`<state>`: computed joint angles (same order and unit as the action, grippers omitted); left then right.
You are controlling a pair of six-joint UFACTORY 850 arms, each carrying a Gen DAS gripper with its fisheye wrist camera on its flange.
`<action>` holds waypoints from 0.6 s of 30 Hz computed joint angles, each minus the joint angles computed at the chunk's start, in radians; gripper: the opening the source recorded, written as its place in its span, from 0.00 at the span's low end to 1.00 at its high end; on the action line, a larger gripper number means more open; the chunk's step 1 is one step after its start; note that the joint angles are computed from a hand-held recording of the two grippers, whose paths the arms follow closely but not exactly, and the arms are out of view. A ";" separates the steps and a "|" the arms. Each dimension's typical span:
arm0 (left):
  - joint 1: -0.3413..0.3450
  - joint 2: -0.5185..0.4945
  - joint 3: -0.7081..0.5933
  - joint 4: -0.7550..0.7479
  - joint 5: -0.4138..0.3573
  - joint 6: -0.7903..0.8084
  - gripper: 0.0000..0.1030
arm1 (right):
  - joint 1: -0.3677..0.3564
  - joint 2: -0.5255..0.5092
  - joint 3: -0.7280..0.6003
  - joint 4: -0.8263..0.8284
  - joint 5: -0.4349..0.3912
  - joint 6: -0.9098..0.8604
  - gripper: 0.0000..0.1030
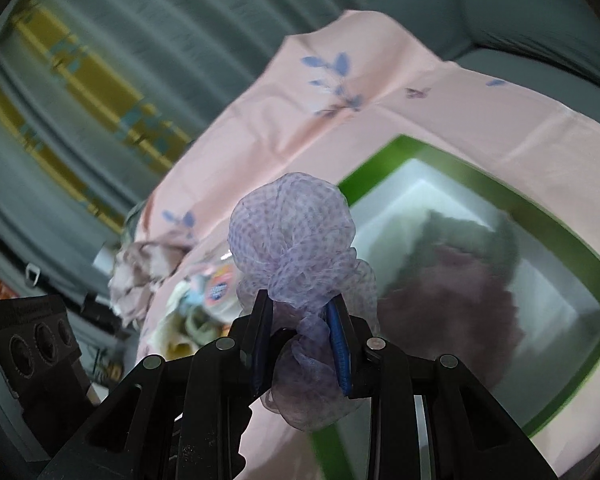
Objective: Organize soft objects
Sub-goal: 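Carry the bath puff into the green box and open the right tool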
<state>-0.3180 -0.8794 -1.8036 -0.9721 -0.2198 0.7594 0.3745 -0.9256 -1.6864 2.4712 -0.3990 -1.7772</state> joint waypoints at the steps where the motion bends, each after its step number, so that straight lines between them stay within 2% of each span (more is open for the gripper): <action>1: 0.000 -0.022 -0.033 0.066 -0.029 -0.070 0.14 | -0.002 -0.004 -0.006 0.003 0.022 0.009 0.30; 5: -0.010 -0.083 -0.121 0.219 -0.094 -0.230 0.14 | -0.014 -0.025 -0.027 -0.020 0.073 0.075 0.30; 9: -0.016 -0.118 -0.170 0.288 -0.136 -0.297 0.15 | -0.019 -0.025 -0.023 0.007 0.114 0.074 0.30; 11: -0.020 -0.130 -0.189 0.324 -0.142 -0.328 0.19 | -0.021 -0.028 -0.028 0.019 0.136 0.076 0.30; 12: -0.021 -0.135 -0.197 0.340 -0.144 -0.346 0.24 | -0.019 -0.028 -0.031 0.038 0.164 0.061 0.30; 14: -0.021 -0.140 -0.207 0.358 -0.153 -0.370 0.29 | -0.017 -0.022 -0.024 0.126 0.194 -0.020 0.30; 18: -0.020 -0.137 -0.212 0.349 -0.165 -0.358 0.43 | -0.021 -0.005 0.009 0.278 0.164 -0.153 0.30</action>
<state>-0.3375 -1.0168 -2.0151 -0.6232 -0.3847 0.4009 0.3537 -0.9310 -1.6779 2.7488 -0.2354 -1.9300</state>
